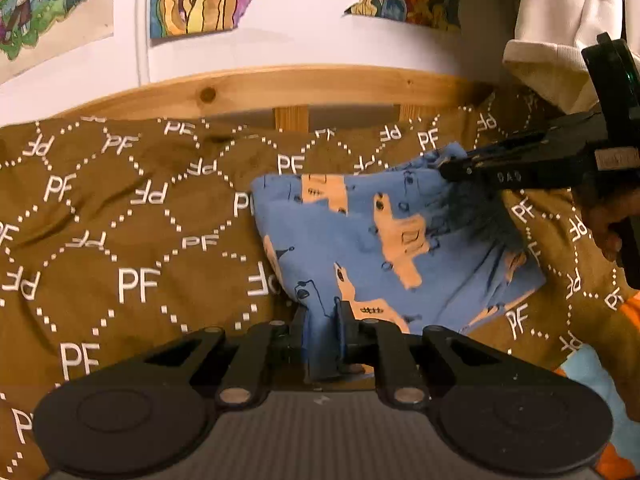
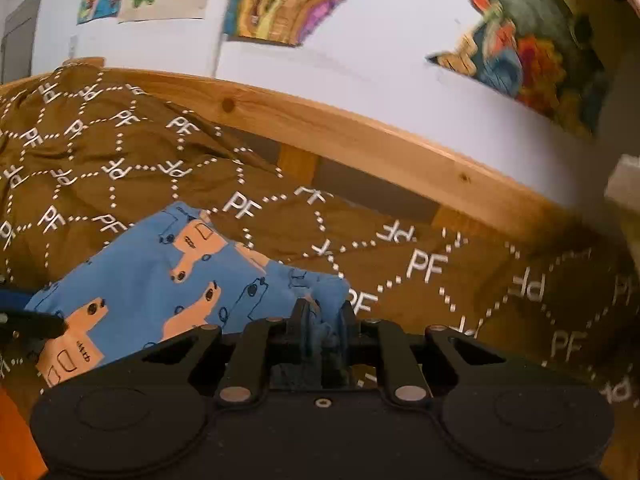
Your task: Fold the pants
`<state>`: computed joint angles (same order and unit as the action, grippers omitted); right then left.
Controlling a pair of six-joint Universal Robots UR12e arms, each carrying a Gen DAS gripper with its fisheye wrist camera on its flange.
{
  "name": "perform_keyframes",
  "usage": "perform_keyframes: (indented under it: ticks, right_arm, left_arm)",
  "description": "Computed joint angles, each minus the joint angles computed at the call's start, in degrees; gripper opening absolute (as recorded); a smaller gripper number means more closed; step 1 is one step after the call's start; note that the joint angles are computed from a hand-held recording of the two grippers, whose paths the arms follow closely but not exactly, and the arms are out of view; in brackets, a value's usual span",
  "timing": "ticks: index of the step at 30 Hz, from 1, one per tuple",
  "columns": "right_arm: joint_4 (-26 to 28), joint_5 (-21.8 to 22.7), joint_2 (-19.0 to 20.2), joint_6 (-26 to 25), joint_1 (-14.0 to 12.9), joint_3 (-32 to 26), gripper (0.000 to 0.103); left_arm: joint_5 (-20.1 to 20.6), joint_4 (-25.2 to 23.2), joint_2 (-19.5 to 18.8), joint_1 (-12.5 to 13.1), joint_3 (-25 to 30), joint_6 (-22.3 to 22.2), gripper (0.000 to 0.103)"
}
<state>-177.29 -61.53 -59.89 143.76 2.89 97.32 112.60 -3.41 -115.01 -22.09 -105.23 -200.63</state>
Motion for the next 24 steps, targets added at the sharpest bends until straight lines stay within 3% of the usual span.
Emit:
perform_keyframes:
  ticks: [10,12,14,18,20,24]
  right_arm:
    - [-1.96,-1.46,0.58,2.48,-0.3,0.26,0.026]
    - [-3.01,-1.83,0.49,2.85,-0.42,0.77,0.032]
    - [-5.34,-2.55,0.39,3.38,-0.51,1.67,0.046]
    - [-11.61,-3.27,0.01,5.52,-0.9,4.06,0.056]
    - [-14.11,-4.29,-0.49,7.04,-1.03,5.84,0.066]
    - [-18.09,-9.02,-0.88,5.16,-1.04,9.24,0.075]
  left_arm:
    - [-1.15,-2.84,0.4,0.39,0.1,-0.19,0.023]
    - [-0.9,-3.43,0.53,0.32,0.15,-0.76,0.025]
    - [-0.68,-3.59,0.72,0.28,-0.01,-1.41,0.026]
    - [0.42,-3.48,0.87,0.05,-0.19,-1.94,0.034]
    - [0.75,-4.32,0.88,-0.04,-0.11,-2.23,0.044]
    - [1.11,-6.66,0.85,-0.19,-0.19,-1.85,0.049]
